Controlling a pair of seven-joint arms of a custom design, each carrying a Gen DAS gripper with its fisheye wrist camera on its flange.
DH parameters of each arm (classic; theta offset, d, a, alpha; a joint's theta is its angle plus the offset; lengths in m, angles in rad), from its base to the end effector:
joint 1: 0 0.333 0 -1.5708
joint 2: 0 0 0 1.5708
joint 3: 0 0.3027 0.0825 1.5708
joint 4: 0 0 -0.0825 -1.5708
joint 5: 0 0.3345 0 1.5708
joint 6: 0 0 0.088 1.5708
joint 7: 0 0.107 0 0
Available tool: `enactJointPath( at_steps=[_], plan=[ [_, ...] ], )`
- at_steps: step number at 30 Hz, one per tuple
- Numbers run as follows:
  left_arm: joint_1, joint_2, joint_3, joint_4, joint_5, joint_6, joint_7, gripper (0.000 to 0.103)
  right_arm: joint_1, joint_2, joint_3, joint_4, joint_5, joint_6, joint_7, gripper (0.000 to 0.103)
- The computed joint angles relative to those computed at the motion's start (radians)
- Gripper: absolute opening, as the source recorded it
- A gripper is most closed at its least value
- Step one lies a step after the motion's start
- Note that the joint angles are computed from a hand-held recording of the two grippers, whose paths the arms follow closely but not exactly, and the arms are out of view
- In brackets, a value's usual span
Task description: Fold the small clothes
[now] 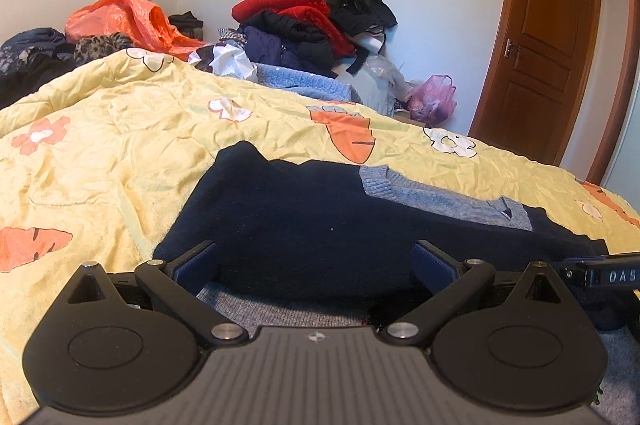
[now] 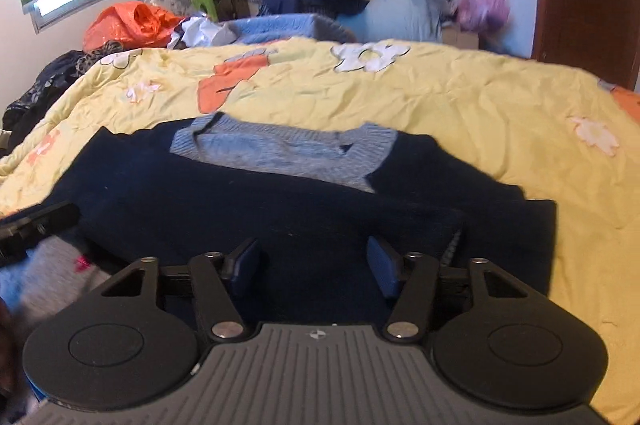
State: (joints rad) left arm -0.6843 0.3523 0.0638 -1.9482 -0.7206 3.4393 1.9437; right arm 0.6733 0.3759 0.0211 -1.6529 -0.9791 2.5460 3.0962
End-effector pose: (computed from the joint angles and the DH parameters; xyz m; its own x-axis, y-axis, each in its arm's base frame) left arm 0.5308 -0.2915 0.4429 -0.2905 -0.9414 0.1714 -0.4985 -0.0040 -0.8669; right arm 0.4949 0.4235 0.4559 -0.0769 -0.9875 -0.1377 -0.6464 0.1545 -0.7472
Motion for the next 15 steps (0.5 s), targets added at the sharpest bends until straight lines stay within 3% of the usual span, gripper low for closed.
enactJointPath(
  at_steps=[1, 3, 5, 7, 10, 12, 15],
  plan=[
    [0.000, 0.000, 0.000, 0.000, 0.001, -0.003, 0.001, 0.103, 0.007, 0.005, 0.004, 0.014, 0.006, -0.032, -0.021, 0.053],
    [-0.016, 0.001, 0.017, 0.002, -0.004, -0.007, 0.003, 0.103, 0.039, 0.041, 0.011, 0.105, 0.039, -0.177, -0.082, 0.054],
    [-0.059, 0.004, 0.066, 0.010, -0.020, -0.028, 0.009, 0.103, 0.108, 0.053, 0.001, 0.158, 0.001, -0.300, -0.021, 0.068],
    [-0.091, 0.006, 0.108, 0.016, -0.010, -0.064, -0.005, 0.103, 0.138, 0.039, 0.012, 0.138, -0.035, -0.300, 0.034, 0.094],
    [-0.152, 0.011, 0.190, 0.026, 0.028, -0.128, -0.042, 0.103, 0.145, 0.056, 0.048, 0.128, 0.039, -0.354, 0.011, 0.096],
    [-0.183, 0.013, 0.228, 0.022, 0.058, -0.142, -0.066, 0.103, 0.192, 0.053, 0.034, 0.094, -0.025, -0.403, 0.079, 0.102],
    [-0.234, 0.020, 0.290, 0.022, 0.115, -0.171, -0.098, 0.103, 0.193, 0.022, 0.043, 0.045, -0.046, -0.404, 0.190, 0.103]
  ],
)
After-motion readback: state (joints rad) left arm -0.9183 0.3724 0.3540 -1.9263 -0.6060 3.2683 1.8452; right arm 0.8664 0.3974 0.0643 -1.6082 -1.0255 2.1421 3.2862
